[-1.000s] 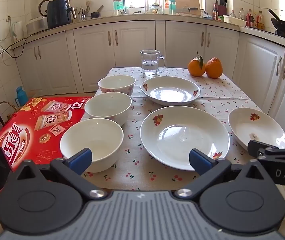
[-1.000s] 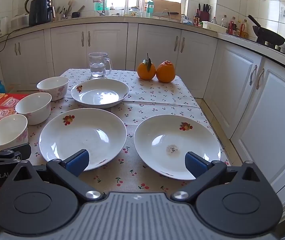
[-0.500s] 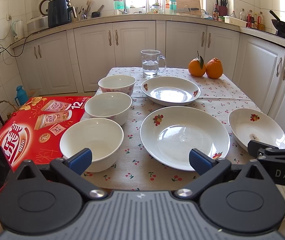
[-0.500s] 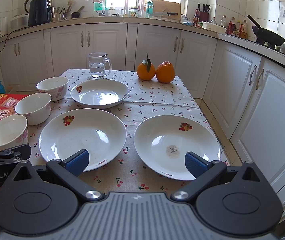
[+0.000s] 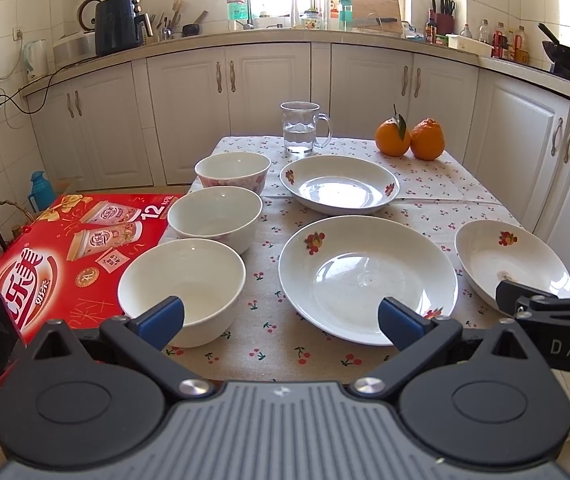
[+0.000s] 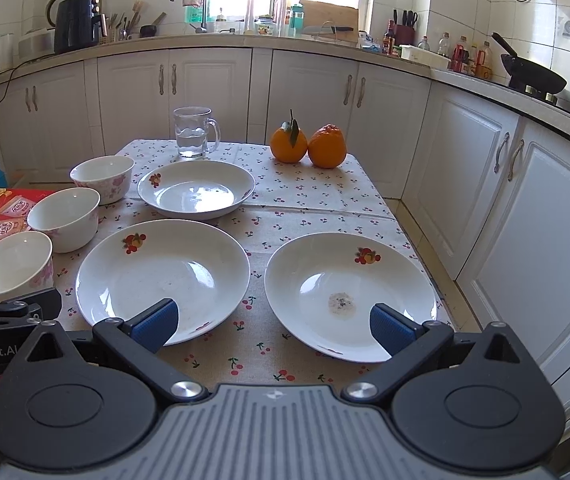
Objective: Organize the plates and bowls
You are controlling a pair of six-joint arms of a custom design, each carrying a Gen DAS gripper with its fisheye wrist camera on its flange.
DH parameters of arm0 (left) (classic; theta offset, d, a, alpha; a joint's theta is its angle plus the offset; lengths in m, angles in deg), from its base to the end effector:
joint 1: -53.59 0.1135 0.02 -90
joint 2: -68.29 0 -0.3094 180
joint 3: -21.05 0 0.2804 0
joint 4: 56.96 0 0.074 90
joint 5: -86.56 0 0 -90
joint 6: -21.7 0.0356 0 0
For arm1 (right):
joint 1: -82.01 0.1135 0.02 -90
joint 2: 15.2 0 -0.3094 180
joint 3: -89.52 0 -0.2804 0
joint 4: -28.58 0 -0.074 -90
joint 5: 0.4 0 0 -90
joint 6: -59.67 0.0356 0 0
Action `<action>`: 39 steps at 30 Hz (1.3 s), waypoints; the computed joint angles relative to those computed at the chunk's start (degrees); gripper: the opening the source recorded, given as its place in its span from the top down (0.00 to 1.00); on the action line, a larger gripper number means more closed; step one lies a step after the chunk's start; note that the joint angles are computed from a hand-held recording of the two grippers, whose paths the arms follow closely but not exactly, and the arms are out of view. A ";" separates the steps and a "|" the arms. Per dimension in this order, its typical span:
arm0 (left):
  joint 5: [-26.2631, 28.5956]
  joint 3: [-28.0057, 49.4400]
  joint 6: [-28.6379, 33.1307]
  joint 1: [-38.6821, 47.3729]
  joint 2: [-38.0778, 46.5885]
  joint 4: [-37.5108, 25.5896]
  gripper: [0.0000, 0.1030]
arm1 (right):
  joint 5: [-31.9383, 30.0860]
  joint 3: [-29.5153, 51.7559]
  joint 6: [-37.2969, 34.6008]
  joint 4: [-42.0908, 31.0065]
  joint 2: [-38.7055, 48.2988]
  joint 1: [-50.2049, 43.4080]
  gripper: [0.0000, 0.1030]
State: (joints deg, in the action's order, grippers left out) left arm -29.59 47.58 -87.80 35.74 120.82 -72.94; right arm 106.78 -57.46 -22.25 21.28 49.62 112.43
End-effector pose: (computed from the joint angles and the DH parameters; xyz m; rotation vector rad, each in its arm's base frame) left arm 0.1595 -0.0349 0.1653 -0.2602 2.2048 0.1709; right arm 0.1868 0.0975 0.1776 -0.2725 2.2008 0.0316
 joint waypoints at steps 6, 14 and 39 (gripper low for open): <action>0.29 0.17 -0.03 0.01 -0.28 -0.44 0.01 | 0.92 0.06 0.38 -0.44 -0.20 0.70 0.00; 0.88 0.01 0.21 0.68 -0.34 -0.11 0.01 | 0.97 0.36 0.49 -0.60 0.13 0.75 0.00; 0.67 -0.12 -0.18 0.81 1.53 1.27 0.01 | -0.11 0.04 0.08 0.57 0.52 0.39 0.00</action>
State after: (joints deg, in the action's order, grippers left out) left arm -28.93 47.46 -87.98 36.55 122.36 -71.67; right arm 106.67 -57.42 -22.17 21.85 50.14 112.82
